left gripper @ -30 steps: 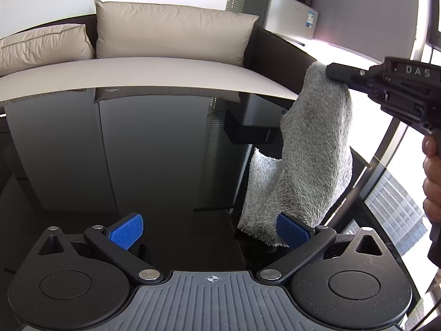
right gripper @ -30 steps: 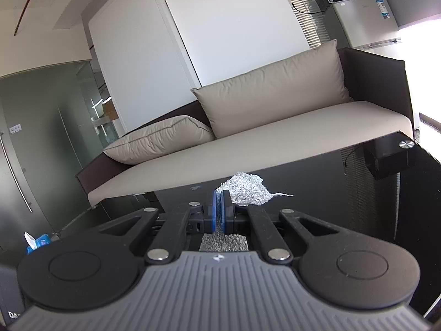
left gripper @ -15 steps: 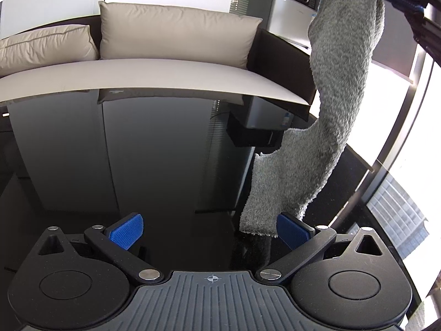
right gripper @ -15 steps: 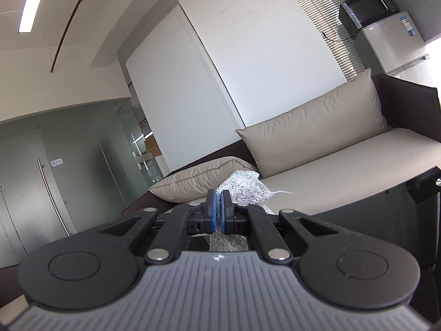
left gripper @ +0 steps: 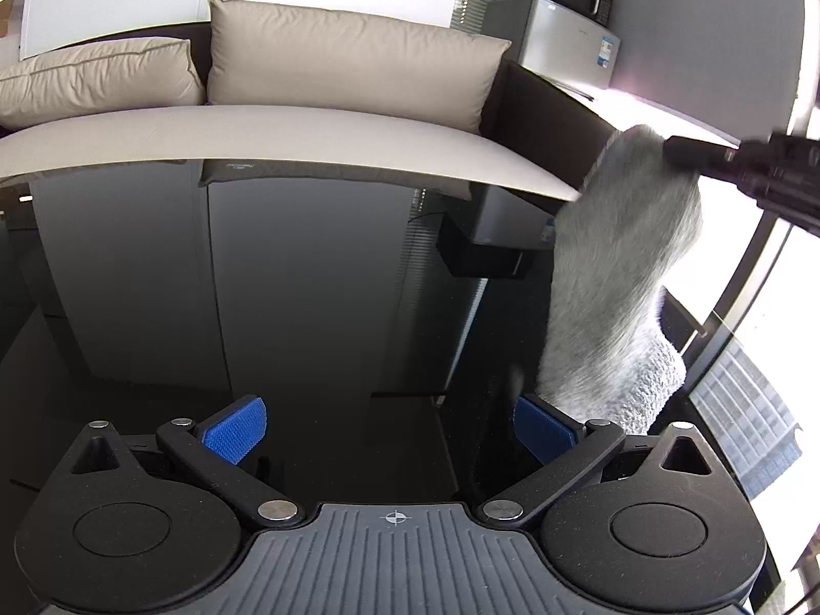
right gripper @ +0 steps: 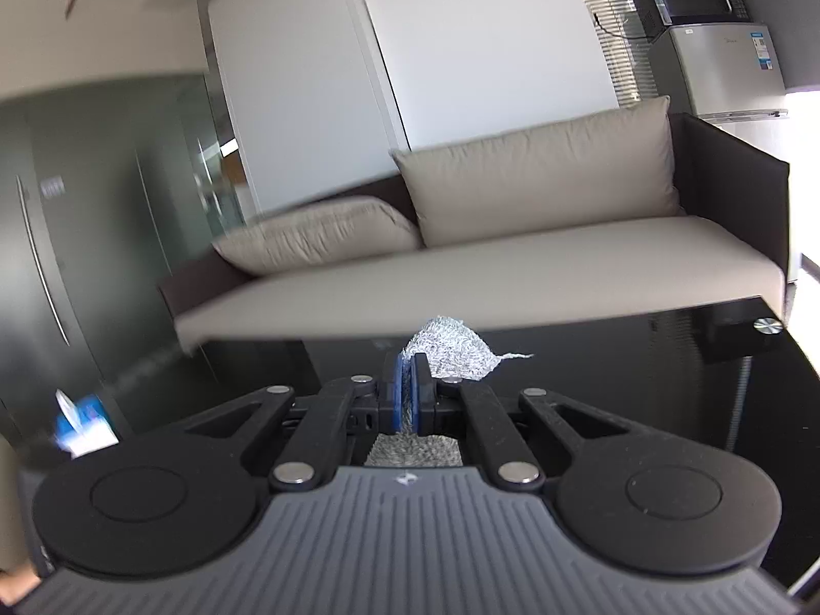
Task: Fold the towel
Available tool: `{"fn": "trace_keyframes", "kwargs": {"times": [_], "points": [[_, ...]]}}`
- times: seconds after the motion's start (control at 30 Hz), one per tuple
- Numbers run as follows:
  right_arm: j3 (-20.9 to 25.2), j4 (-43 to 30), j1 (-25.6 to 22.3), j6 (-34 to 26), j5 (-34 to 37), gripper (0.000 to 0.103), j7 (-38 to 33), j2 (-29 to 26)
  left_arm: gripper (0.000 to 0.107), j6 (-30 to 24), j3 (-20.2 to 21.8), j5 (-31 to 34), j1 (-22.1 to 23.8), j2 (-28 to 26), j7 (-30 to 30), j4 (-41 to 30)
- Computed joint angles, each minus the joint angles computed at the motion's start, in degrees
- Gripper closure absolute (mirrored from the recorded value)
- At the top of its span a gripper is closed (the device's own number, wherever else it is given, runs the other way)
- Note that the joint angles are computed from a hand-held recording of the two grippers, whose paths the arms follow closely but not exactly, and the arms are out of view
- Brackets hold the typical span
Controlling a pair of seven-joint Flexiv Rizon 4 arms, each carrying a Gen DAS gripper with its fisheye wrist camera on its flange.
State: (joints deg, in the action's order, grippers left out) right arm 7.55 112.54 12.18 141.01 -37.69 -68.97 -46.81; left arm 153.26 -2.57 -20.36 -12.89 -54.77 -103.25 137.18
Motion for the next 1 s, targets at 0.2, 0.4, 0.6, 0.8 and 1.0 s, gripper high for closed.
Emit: {"fn": "trace_keyframes", "kwargs": {"times": [0.2, 0.4, 0.6, 0.8, 1.0], "points": [[3.27, -1.55, -6.46, -15.35, -14.60, 0.100, 4.02, -2.07, 0.005, -0.45, -0.06, -0.18, -0.37, 0.24, 0.11, 0.00], [4.69, -0.13, -7.96, -14.08, -14.15, 0.098, 6.07, -3.54, 0.005, -0.59, 0.04, -0.10, -0.26, 0.29, -0.08, 0.04], [4.99, -0.61, -11.21, -11.48, -24.19, 0.079, 8.76, -4.14, 0.005, -1.05, 0.02, 0.07, -0.13, 0.28, -0.06, -0.24], [3.48, -0.27, -9.83, -7.32, -20.25, 0.059, 9.71, -4.56, 0.005, -1.10, 0.26, 0.42, 0.07, 0.21, 0.26, -0.15], [2.24, -4.88, -8.60, -5.88, -18.45, 0.048, 16.32, -7.08, 0.005, -1.18, 0.12, 0.49, 0.25, 0.06, -0.09, -0.22]]}}
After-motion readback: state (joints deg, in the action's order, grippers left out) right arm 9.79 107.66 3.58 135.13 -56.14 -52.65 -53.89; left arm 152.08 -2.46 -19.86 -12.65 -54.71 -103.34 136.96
